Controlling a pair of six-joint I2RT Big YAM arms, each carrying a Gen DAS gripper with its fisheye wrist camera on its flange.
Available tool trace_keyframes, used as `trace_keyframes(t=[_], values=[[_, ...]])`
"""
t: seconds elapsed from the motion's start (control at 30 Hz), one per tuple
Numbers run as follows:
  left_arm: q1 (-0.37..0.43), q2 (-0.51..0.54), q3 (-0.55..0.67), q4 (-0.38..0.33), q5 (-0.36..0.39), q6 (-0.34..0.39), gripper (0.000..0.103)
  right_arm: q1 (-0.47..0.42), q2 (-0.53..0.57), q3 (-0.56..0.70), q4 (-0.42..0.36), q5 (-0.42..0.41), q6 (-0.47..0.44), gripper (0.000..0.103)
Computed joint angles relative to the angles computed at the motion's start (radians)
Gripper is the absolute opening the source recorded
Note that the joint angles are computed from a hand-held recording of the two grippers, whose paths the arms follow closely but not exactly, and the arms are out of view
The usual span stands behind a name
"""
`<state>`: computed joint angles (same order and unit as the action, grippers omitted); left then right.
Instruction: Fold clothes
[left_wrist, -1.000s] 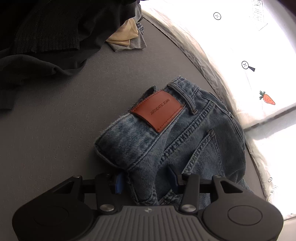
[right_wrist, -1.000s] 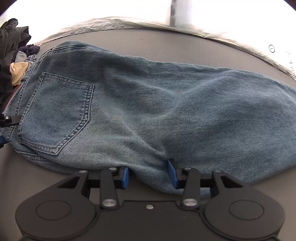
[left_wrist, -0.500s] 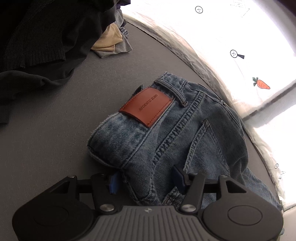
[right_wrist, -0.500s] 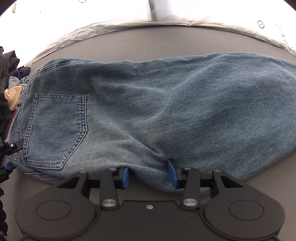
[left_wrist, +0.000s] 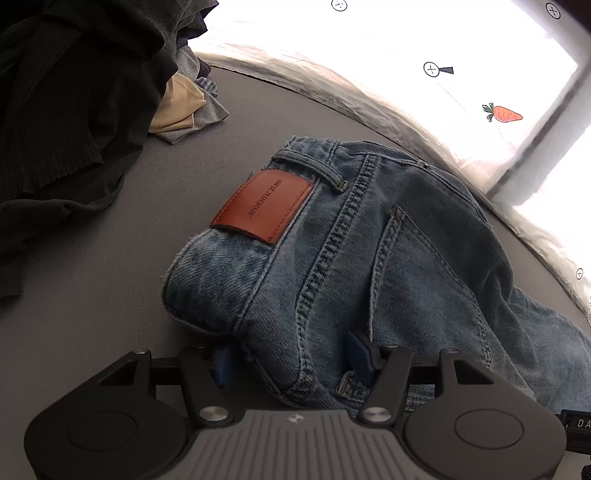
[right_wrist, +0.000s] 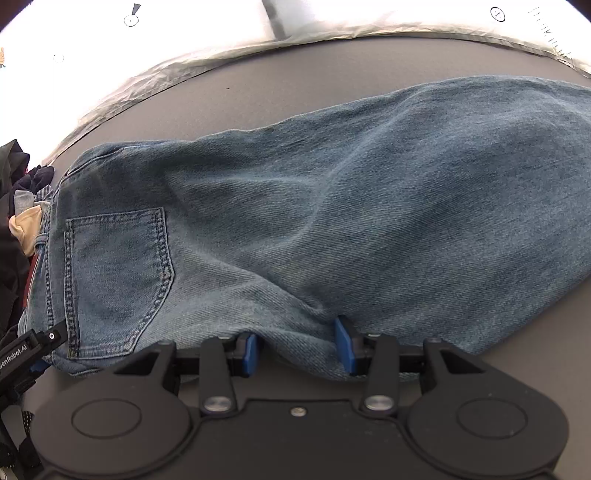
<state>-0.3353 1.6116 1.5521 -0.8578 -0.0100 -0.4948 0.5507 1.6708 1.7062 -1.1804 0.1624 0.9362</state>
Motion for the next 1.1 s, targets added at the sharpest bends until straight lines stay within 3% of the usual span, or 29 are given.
trace_keyframes(t=[0.23,0.33,0.47,0.7,0.77,1.1], values=[[0.026,0.016,0.023,-0.006,0.068,-0.118,0.072,0.0,-0.012,-0.012,0.007,0.0,0.002,0.044],[0.034,0.021,0.029,-0.006,0.083,-0.154,0.071,0.001,-0.021,-0.023,0.014,0.001,0.003,0.044],[0.032,0.022,0.034,-0.022,0.052,-0.162,0.054,0.002,-0.013,-0.015,0.01,0.006,0.0,0.044],[0.019,0.057,0.101,-0.109,0.006,-0.144,0.042,0.003,-0.011,-0.013,0.011,0.004,-0.003,0.045],[0.019,0.067,0.116,-0.121,0.017,-0.151,0.027,0.003,-0.008,-0.012,0.013,0.006,-0.005,0.044],[0.008,0.085,0.16,-0.166,-0.004,-0.137,0.019,0.0,-0.012,-0.023,0.028,0.003,-0.008,0.041]])
